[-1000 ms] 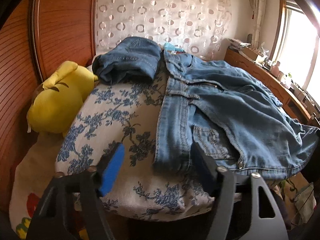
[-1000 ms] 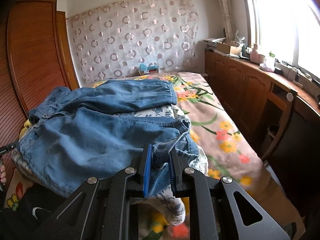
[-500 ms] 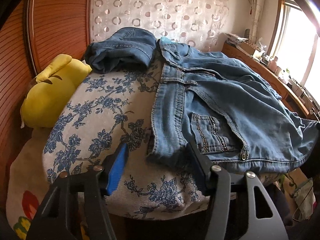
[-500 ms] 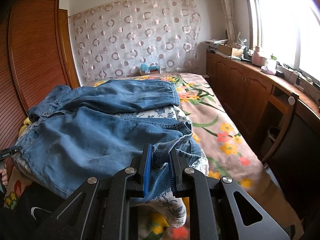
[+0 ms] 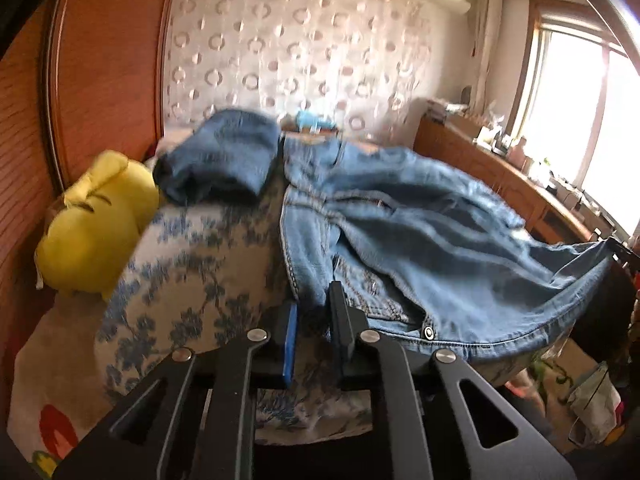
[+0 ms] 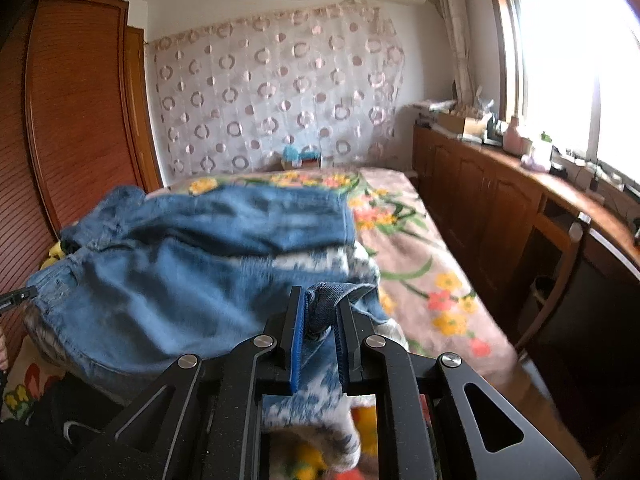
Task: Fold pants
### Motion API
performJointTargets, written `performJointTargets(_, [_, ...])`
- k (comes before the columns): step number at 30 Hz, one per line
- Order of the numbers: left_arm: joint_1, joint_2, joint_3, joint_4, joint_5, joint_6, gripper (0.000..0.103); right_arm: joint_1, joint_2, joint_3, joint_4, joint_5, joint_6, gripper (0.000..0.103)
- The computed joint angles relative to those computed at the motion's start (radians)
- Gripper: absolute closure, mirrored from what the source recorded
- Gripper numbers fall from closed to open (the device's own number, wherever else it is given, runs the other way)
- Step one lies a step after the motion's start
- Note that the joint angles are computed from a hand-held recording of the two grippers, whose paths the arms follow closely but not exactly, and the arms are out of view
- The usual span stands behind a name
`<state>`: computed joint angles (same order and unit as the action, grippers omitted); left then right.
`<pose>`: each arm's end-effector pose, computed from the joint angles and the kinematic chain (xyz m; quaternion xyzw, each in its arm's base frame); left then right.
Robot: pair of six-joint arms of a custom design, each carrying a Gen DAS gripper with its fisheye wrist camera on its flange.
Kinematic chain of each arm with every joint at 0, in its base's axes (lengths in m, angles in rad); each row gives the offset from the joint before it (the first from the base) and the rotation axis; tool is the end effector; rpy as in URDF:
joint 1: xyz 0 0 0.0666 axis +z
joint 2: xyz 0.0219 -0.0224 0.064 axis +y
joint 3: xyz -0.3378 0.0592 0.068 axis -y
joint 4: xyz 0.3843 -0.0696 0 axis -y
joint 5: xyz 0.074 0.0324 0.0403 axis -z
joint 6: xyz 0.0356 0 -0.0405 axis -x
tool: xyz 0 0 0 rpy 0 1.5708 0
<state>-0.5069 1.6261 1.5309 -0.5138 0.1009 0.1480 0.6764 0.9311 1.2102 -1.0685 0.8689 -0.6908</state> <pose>0.5057 -0.2854 0.3648 0.1810 0.8671 -0.1909 0.4231 0.2609 0.1740 0.4791 0.1663 0.8376 -0.0836 0.5136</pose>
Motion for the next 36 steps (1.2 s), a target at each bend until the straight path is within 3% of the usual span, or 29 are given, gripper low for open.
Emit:
performJointTargets(13, [0.022, -0.092, -0.024, 0.052, -0.004, -0.008, 0.091, -0.002, -0.01, 0.008, 0.176, 0.062, 0.205, 0.091])
performJointTargets(18, [0.02, -0.05, 0.009, 0.036, -0.003, -0.017, 0.091, -0.043, -0.035, -0.065, 0.22, 0.021, 0.22, 0.091])
performJointTargets(27, [0.013, 0.051, 0.166, 0.007, -0.015, -0.051, 0.091, -0.148, 0.057, 0.02, 0.263, -0.046, 0.302, 0.091])
performJointTargets(36, [0.006, 0.18, 0.346, -0.06, -0.019, -0.074, 0.091, -0.221, 0.133, 0.04, 0.323, -0.101, 0.318, 0.091])
